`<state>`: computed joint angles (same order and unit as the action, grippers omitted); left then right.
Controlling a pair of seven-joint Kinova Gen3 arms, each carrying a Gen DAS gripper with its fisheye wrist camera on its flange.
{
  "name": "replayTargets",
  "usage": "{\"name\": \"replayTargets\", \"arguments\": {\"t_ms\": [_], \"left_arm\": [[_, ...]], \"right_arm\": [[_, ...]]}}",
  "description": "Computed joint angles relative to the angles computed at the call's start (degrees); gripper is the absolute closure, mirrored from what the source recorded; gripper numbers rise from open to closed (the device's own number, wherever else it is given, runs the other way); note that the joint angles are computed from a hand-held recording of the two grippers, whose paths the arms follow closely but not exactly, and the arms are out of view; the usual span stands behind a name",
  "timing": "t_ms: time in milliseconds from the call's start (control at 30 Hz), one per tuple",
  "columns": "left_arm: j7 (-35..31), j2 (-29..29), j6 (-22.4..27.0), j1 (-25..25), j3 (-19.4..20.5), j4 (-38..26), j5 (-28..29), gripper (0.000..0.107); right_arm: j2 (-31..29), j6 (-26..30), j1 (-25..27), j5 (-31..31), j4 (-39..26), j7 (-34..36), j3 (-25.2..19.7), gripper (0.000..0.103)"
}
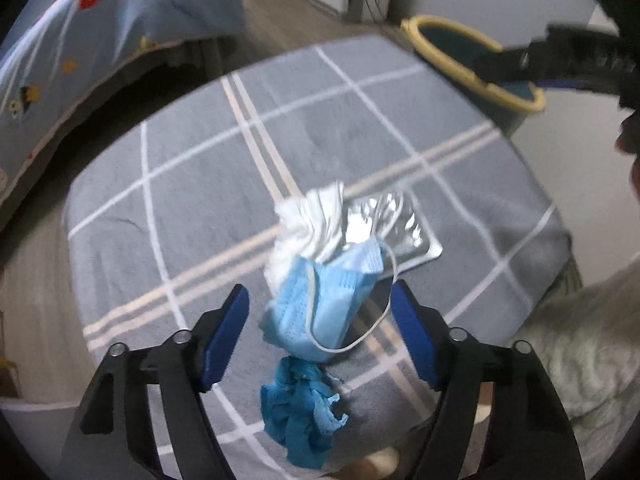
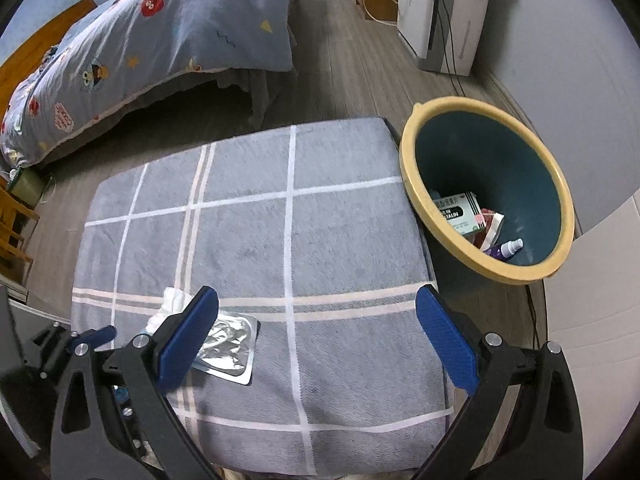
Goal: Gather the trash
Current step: 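Move both open tools back over the tissue, foil and mask on the mat, then grasp the blue mask with the left tool while the right tool grasps the white tissue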
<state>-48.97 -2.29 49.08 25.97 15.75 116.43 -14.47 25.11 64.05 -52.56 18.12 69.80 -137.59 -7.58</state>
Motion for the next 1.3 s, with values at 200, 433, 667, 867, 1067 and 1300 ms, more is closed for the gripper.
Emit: {"name": "replayTargets", "arguments": {"t_ms": [200,433,667,867,1067,1300], "left_arm": [[-3.2,1.2,1.4,0.4,-1.0,-0.7,0.0,0.090],[-6.9,-5.5,2.2,-2.8,-1.3,-2.7,0.5,0.101],[-11.8,-8.7,2.8,-8.6,-2.0,-4.8,-1.7,0.101],[-13.0,-9.2,-1.6,-12.6,-3.9,-2.0,1.3,0.101],[-15.7,-10.0,-3.0,-14.7,-5.8,-1.8,4.8,0.101],[-18.2,-10.8,-2.7,-17.6,-7.4,-0.5,7.1,0.101]], "right_arm": [[0.8,-0.4,0.6,-1.1,0.0,1.1,-0.3,0.006],[1.2,-1.6,0.4,-2.2,-0.6,2.8,-0.6,0.006],[3.3,-2.6,-0.4,-4.6,-2.3,4.1,-1.2,0.006],[8.0,0.4,-3.0,-5.4,-8.2,7.3,-1.0,0.006],[14.2,3.8,-5.0,-7.9,-16.4,9.7,-0.3,0.007],[20.1,9.4,-6.8,-10.5,-24.4,12.7,0.7,0.039]]}}
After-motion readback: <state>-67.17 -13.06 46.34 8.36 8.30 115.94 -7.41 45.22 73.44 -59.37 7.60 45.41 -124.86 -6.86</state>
